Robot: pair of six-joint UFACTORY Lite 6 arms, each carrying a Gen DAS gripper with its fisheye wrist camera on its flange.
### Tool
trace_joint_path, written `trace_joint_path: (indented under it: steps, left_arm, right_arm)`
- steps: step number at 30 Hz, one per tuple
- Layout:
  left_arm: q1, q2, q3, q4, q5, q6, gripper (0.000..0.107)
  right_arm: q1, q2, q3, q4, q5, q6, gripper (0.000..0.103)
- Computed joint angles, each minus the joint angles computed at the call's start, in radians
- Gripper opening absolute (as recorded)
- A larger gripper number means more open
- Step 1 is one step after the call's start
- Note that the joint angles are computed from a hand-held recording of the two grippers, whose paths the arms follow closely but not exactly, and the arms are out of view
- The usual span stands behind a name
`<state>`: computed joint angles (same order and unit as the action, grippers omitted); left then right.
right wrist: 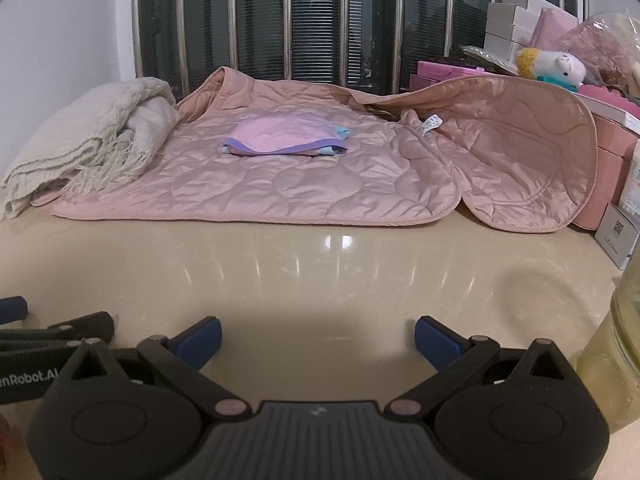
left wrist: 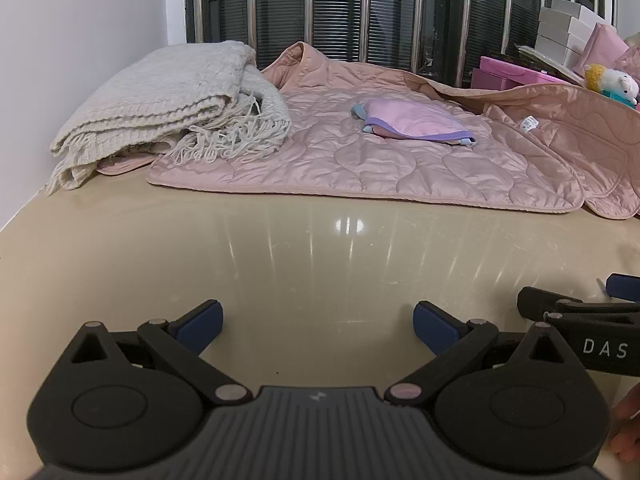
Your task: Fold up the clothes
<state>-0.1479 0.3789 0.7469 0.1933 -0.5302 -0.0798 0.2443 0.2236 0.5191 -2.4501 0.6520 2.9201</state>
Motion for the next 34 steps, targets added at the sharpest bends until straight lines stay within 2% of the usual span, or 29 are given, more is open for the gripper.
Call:
trace_joint_path:
  steps: [34]
  left_arm:
    - [-0.009,-0.002,-0.003,-0.026,0.0,0.014,0.102]
  right_arm:
    - [-0.006,-0.007,-0.007,-0.017,-0.002,0.007,0.103]
